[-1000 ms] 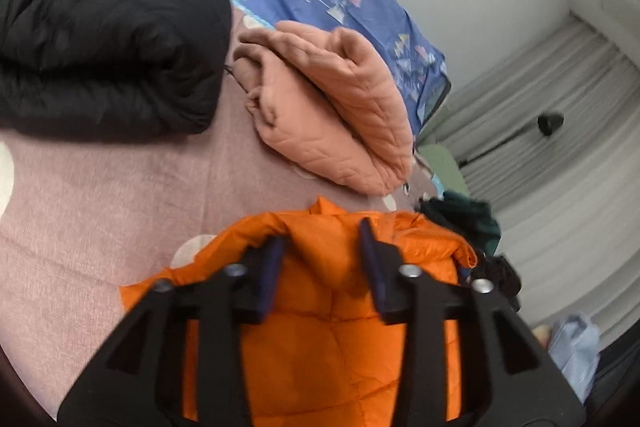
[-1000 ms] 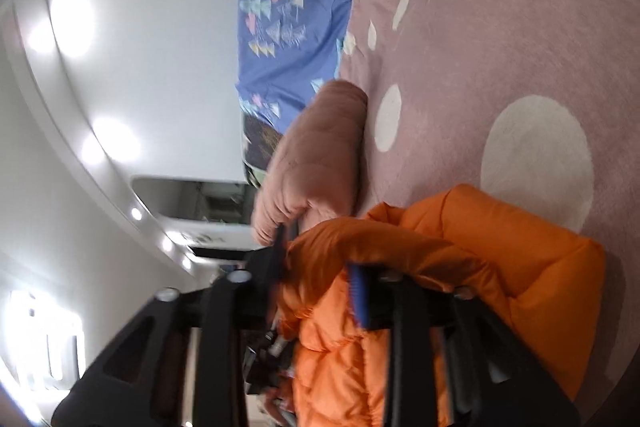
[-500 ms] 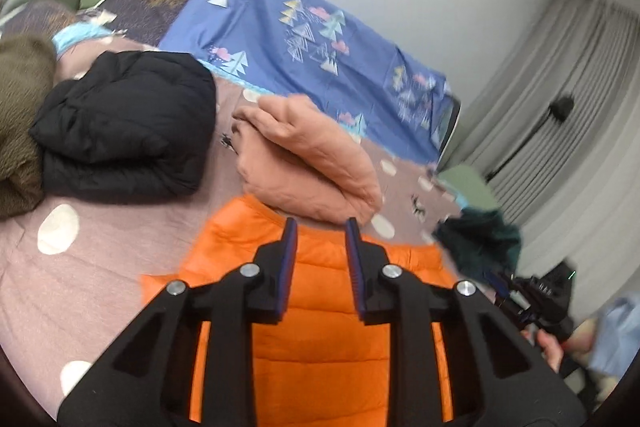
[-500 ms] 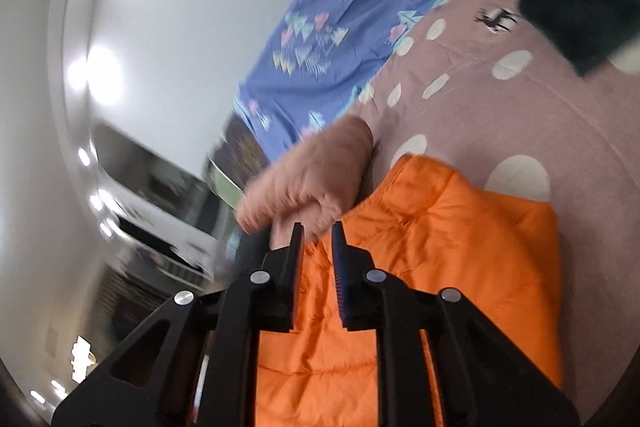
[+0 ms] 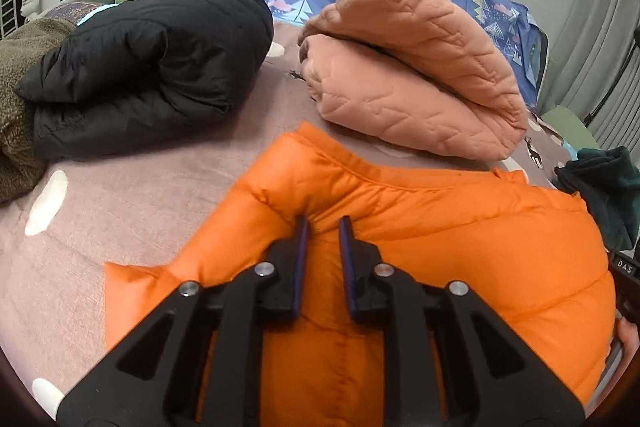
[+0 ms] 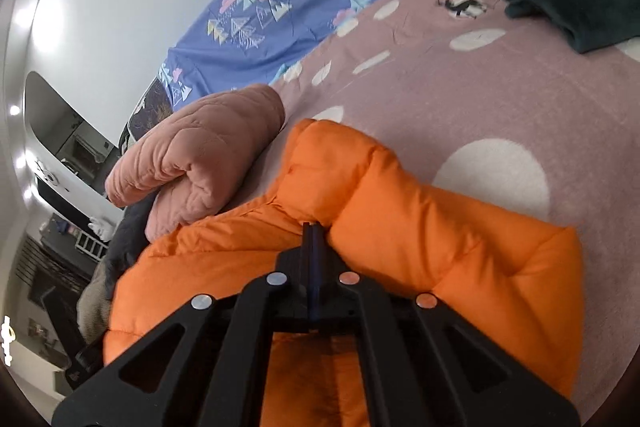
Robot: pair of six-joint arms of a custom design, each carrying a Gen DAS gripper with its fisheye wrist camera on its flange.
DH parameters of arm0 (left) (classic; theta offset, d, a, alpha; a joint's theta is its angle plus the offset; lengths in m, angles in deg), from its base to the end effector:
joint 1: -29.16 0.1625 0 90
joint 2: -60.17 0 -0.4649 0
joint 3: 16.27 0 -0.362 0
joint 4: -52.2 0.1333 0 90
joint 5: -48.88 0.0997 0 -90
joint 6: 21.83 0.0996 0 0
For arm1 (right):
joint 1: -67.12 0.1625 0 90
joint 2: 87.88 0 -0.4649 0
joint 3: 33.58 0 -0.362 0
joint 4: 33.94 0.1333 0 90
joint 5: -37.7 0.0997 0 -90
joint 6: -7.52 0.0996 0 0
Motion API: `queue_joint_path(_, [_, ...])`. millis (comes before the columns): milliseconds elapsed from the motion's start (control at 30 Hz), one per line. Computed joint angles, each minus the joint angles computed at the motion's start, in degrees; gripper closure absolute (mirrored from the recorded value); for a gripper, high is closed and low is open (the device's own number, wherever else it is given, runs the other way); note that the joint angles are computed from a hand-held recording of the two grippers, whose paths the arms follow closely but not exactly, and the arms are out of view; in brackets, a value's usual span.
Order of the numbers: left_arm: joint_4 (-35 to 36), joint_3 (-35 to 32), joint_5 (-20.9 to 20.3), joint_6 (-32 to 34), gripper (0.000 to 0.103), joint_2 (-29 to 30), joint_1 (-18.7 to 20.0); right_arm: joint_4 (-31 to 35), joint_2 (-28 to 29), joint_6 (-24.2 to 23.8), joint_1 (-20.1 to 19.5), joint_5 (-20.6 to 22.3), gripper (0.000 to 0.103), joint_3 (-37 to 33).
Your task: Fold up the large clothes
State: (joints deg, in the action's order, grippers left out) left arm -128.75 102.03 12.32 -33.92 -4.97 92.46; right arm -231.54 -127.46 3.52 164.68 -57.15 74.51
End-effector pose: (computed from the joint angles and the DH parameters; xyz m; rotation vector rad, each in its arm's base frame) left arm -0.0465 -0.5672 0.3088 -0.0979 2.2683 -1.0964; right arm 0.2068 -0.6090 0.1077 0.2490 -2.8933 1.0341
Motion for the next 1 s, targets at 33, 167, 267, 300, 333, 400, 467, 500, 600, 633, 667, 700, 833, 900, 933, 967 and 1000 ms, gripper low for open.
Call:
queue_joint_path(33, [-1.33,0.22,-1.12,0.09,0.086,0.01,0.61,-1.02,0.26,0.06,-0.35,0.33,0.103,0.31])
queue_joint_path(167, [-4.11,1.31,-3.75,-0.06,0.086,-0.49,1.93,-1.14,0.29,0.64,-0.99,1.44,0.103,0.62])
queue_joint_path(267, [-4.67,1.12,-4.97,-0.41,0.086,-0.27,2.49,-0.96,0.23,0.9,-1.09,1.56,0.103,0.63])
queue_joint_path(300, [-4.92,1.15,-5.17,-0.31,0.086,-0.23,2.67,-0.96,0.25,0.85,-1.14,1.49,0.103,0.63])
queue_joint_path(333, [-5.17,1.25,-5.38,-0.26,0.086,-0.26,2.78,-1.0,0.31,0.82,-1.1,1.35,0.103,0.65])
queue_joint_path(400, [-5.47,1.38,-5.69,-0.4,0.086,-0.22,2.89,-0.87,0.38,0.84,-1.04,1.04,0.103,0.59])
queue_joint_path(467, [-5.67,1.33,-6.1,-0.67,0.086,-0.14,3.06,-0.8,0.41,0.91,-0.92,0.76,0.103,0.6])
queue_joint_path(500, [-5.73,1.38,-6.22,-0.72,0.087,-0.17,3.12,-0.75,0.43,0.89,-0.9,0.64,0.103,0.58])
queue_joint_path(600, [-5.72,1.6,-5.98,-0.77,0.087,-0.26,3.05,-0.67,0.49,0.96,-0.8,0.35,0.103,0.56])
queue_joint_path(633, [-5.66,1.55,-5.91,-0.83,0.087,-0.16,3.03,-0.56,0.5,0.99,-0.77,0.19,0.103,0.52])
queue_joint_path(667, [-5.51,1.47,-5.8,-0.86,0.086,-0.1,3.0,-0.33,0.51,0.99,-0.63,-0.21,0.103,0.4])
queue_joint_path(700, [-5.27,1.36,-5.66,-0.91,0.087,-0.05,2.97,0.23,0.54,1.01,-0.32,-1.03,0.103,0.09])
queue_joint_path(833, [0.06,-0.25,-1.78,-1.99,0.087,0.32,1.7,3.59,-0.97,0.73,1.32,-4.06,0.101,-0.1])
queue_joint_path(900, [2.02,-0.36,0.28,-1.57,0.083,-0.16,0.33,0.98,-3.66,2.39,1.69,-3.12,0.09,3.4])
queue_joint_path(933, [2.11,0.27,0.61,-2.26,0.079,-0.87,-0.48,-2.12,-5.75,3.09,1.56,-1.51,0.08,6.57])
queue_joint_path(967, [1.41,1.17,0.01,-2.8,0.077,-1.82,-1.34,-5.07,-7.74,3.37,1.38,-0.19,0.074,9.73])
queue_joint_path(1000, [0.65,2.06,-0.35,-3.23,0.076,-2.65,-2.36,-8.4,-9.52,3.81,1.2,0.61,0.072,13.01])
